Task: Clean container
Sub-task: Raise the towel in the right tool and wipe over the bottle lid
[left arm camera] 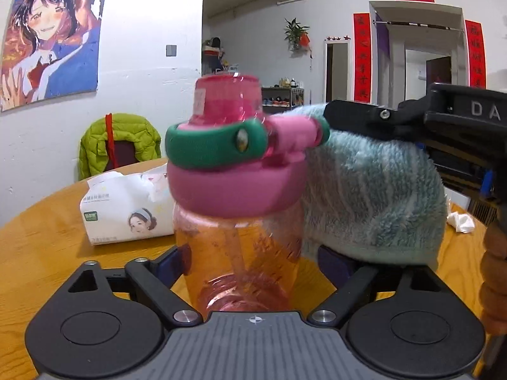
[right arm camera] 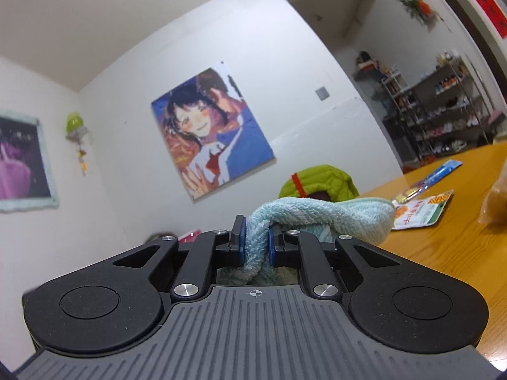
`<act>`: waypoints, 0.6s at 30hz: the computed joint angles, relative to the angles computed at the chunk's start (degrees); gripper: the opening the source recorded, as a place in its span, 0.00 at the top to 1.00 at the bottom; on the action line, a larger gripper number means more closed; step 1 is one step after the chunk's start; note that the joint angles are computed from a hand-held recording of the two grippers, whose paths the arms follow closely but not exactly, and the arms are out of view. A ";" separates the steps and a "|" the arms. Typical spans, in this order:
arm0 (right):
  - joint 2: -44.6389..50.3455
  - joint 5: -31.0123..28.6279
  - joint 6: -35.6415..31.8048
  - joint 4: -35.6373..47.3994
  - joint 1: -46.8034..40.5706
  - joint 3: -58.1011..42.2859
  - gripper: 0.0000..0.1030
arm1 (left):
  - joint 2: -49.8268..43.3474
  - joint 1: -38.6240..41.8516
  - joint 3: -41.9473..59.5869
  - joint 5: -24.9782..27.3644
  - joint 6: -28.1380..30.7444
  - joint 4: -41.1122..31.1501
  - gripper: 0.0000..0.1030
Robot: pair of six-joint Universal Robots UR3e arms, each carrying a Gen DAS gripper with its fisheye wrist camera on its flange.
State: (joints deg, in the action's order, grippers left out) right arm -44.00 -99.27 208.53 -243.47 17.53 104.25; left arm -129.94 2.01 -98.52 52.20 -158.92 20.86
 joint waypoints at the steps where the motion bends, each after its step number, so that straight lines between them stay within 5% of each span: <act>1: -0.94 0.84 0.90 1.59 -0.25 0.49 0.86 | -0.49 0.24 -0.45 -0.06 0.39 1.50 0.29; 6: -6.30 -0.48 3.42 9.21 1.26 0.10 0.86 | -0.72 2.89 -1.87 -4.92 0.03 2.20 0.31; 12: -8.67 -6.24 -2.05 15.90 5.24 -7.78 0.86 | -1.45 3.20 -1.95 -5.84 -1.38 4.30 0.31; 18: -0.05 -9.90 0.20 4.40 6.51 -11.95 0.86 | -3.71 4.73 -0.46 -10.60 -6.59 7.39 0.19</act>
